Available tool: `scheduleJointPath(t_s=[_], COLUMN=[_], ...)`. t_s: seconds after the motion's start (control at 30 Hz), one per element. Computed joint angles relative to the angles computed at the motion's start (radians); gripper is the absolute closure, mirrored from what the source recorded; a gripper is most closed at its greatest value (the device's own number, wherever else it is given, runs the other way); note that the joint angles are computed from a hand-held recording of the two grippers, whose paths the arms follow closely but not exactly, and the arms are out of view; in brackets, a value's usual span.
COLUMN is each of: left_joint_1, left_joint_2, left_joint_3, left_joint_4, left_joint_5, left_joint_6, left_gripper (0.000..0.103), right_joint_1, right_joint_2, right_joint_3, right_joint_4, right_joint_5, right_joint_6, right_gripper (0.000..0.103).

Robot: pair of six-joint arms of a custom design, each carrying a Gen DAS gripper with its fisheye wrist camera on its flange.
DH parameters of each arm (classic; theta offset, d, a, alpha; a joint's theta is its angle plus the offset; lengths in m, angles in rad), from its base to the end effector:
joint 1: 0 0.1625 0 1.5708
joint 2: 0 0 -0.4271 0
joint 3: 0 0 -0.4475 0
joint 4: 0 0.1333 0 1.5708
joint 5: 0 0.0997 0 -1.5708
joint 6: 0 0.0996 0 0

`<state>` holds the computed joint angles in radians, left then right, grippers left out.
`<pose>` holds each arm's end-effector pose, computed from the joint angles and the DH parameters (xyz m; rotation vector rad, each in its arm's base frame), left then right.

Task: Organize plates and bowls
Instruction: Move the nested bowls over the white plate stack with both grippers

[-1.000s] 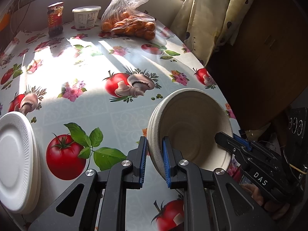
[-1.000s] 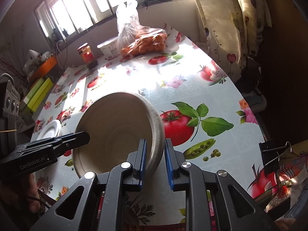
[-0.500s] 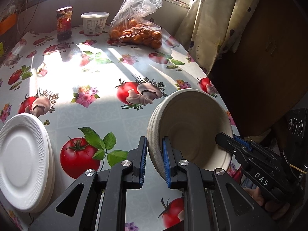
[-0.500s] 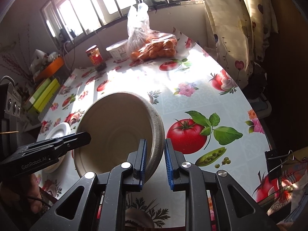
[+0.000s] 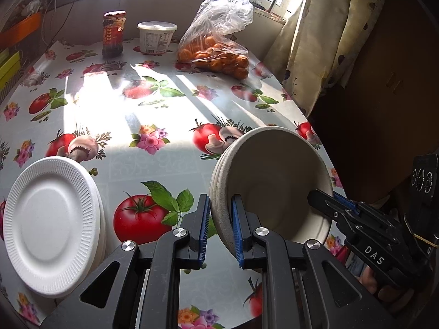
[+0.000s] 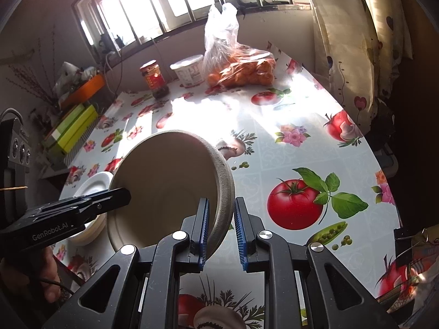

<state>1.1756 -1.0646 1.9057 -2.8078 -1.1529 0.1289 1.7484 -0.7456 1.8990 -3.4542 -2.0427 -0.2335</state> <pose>-0.0832 -0.6506 0.1569 0.5921 2.6534 -0.6164 0.1977 -0.6032 0.0435 0.2856 -2.4956 0.9387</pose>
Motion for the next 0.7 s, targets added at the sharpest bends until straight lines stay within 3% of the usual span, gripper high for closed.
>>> scheduleJointPath(t_s=[0.7], left_joint_1=[0.037], left_joint_2=[-0.058], left_joint_3=[0.021], left_joint_4=[-0.044], left_joint_5=[0.040], left_joint_6=[-0.008], left_gripper=[0.086], right_joint_1=[0.037], right_joint_2=[0.069], right_joint_3=[-0.093], right_joint_4=[0.102], right_joint_5=[0.039], right_joint_6=[-0.024], right_gripper=[0.085])
